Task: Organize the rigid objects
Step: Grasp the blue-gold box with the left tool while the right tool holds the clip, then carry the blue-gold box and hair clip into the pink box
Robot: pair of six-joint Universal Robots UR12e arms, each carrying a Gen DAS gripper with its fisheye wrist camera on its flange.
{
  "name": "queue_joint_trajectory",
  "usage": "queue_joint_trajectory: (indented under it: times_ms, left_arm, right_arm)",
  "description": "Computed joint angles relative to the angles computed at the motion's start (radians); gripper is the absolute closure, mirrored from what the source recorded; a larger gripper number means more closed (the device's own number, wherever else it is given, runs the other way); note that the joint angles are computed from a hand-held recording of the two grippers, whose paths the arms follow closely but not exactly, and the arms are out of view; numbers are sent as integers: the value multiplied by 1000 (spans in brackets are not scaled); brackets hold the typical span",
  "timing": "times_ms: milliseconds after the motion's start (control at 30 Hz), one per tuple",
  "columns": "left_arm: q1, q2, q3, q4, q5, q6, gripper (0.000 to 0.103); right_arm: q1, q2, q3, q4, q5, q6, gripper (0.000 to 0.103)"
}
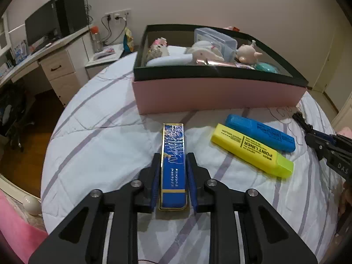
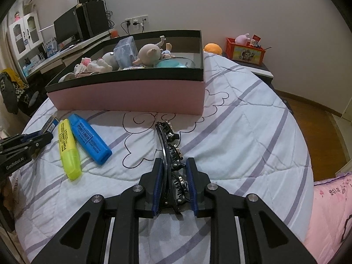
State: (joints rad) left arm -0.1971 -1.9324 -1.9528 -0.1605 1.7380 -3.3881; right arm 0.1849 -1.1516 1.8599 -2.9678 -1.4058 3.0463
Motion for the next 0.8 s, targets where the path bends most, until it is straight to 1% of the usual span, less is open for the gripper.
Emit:
queue_joint_trajectory:
  times_ms: [67,133,233,367,400,433,567,633,700,800]
  left_arm:
    - [-5,1,-3,8,14,2,83]
    - [-8,5,-12,26,19,1,83]
    - [-4,20,-36,62,-16,-10,83]
    - [-13,36,-64,123,-23,-36,83]
    - [-21,38,-68,144,-7,-43,83]
    - [-28,39,-70,162,6,-50,83]
    - [-52,48,-77,248,32,-65,83]
    - [-68,51,-79,294,72,-65,83]
    - [-82,61,-79,325,94,-43,83]
    - [-106,70,-67,353,142,4,83]
  right_arm:
    - [4,-2,3,-7,-9,-8,83]
    - [1,-5,8,-13,5,-8,83]
    - [-14,-14,26,-36,69,9,83]
    - [-35,-22,52,-72,185,42,83]
    - [-40,-23,60,-95,212,58,83]
    - [-41,-26,67,-111,224,69,83]
    - [-32,-45,95,-220,230,94,83]
    - [-29,-55,111,-297,249,112,83]
    - [-21,-66,128,-383,253,125,83]
    - [1,-86,139,-461,212,114,83]
